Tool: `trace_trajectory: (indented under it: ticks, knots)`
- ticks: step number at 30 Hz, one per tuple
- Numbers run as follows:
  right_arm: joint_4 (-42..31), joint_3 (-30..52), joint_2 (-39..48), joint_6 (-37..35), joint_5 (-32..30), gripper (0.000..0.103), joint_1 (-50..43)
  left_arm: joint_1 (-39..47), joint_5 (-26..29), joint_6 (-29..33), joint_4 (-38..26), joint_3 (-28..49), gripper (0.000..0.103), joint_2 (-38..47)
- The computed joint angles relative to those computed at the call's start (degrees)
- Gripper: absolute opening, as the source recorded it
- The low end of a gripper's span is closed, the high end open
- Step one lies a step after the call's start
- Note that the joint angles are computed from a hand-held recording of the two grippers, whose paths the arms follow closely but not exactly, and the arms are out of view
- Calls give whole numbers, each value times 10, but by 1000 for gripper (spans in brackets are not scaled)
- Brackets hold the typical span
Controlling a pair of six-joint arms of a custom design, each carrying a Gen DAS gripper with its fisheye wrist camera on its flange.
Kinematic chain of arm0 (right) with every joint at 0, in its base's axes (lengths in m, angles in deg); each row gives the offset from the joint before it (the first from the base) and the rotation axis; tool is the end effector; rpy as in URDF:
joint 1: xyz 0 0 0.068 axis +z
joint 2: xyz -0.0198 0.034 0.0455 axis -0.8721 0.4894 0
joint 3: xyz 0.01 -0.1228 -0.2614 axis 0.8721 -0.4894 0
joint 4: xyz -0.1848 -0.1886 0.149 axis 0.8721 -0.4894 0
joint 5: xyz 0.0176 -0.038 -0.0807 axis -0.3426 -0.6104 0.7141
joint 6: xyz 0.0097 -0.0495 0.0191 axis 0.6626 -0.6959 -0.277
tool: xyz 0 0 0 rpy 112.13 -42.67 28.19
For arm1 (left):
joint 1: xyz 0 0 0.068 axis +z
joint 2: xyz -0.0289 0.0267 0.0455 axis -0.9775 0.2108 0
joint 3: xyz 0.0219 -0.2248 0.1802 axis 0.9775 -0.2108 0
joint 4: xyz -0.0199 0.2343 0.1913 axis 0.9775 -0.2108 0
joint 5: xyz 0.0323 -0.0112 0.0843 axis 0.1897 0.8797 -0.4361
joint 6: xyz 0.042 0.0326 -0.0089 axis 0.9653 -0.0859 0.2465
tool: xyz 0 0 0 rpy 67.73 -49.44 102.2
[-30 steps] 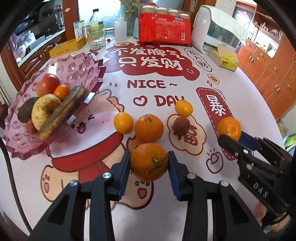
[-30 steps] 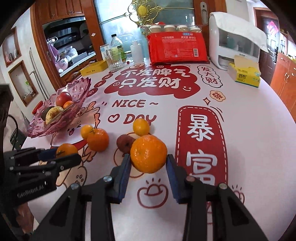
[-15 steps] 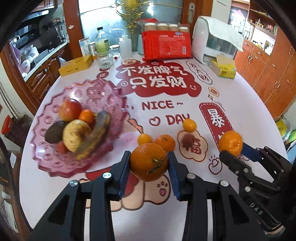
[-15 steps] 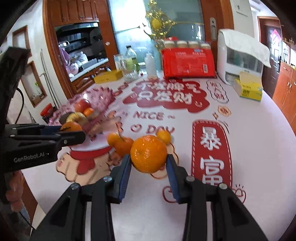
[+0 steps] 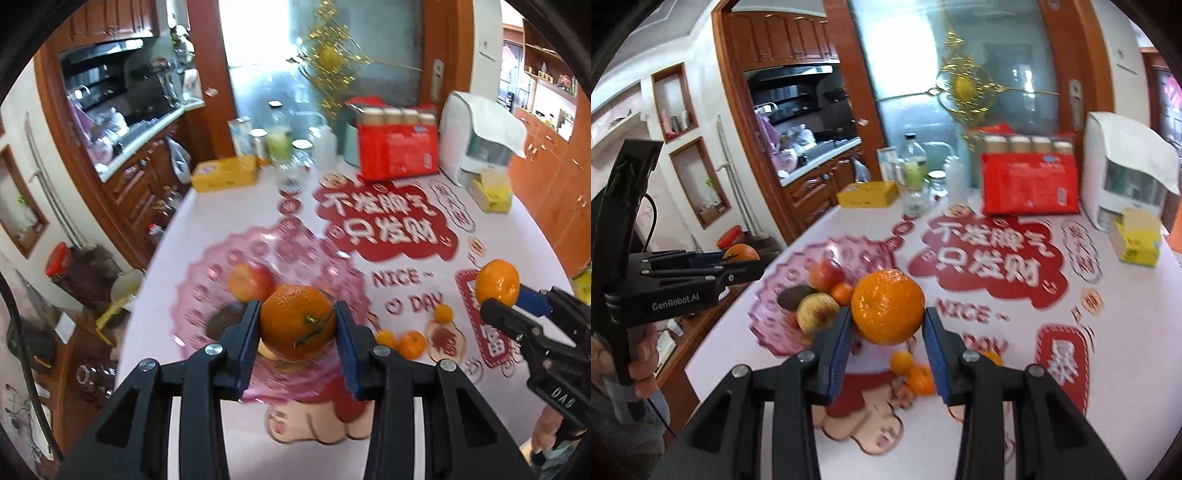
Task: Organize fruits
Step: 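Carry both oranges into the pink bowl and open both tools, then withdraw both tools from the bowl toward the last oranges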
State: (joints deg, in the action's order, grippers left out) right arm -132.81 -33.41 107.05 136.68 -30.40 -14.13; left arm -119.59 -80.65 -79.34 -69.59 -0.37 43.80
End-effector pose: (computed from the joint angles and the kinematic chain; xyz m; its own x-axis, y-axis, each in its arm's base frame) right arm 0.1246 0.1010 0.2579 -0.5775 0.2821 -0.7661 0.1878 0.9591 0.2116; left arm 0.2674 -0.2333 0.2897 -0.5785 0.4938 -0.6493 0.5968 0.7988 0.0758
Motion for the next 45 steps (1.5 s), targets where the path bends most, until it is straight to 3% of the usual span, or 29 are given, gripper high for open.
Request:
trace_trajectory:
  ticks: [5, 10, 18, 25, 28, 30, 33, 45]
  knots:
    - [88, 62, 91, -118, -108, 39, -114, 42, 0, 19, -18, 46, 38, 31]
    - [171, 108, 213, -172, -228, 39, -196, 97, 37, 21, -32, 91, 38, 106]
    - [237, 161, 437, -180, -288, 39, -223, 128, 81, 0, -21, 110, 38, 217]
    - [258, 171, 537, -165, -322, 40, -227, 124, 91, -6, -10, 106, 38, 269]
    - [249, 181, 554, -163, -331, 40, -231, 121, 90, -9, -13, 107, 40, 281]
    - [244, 181, 555, -165, -326, 41, -231, 121, 88, -9, -6, 101, 64, 277]
    - [242, 174, 542, -163, -313, 44, -228, 117, 69, -6, 11, 87, 77, 263]
    - [259, 120, 437, -142, -301, 45, -223, 108, 51, -7, 17, 51, 80, 198]
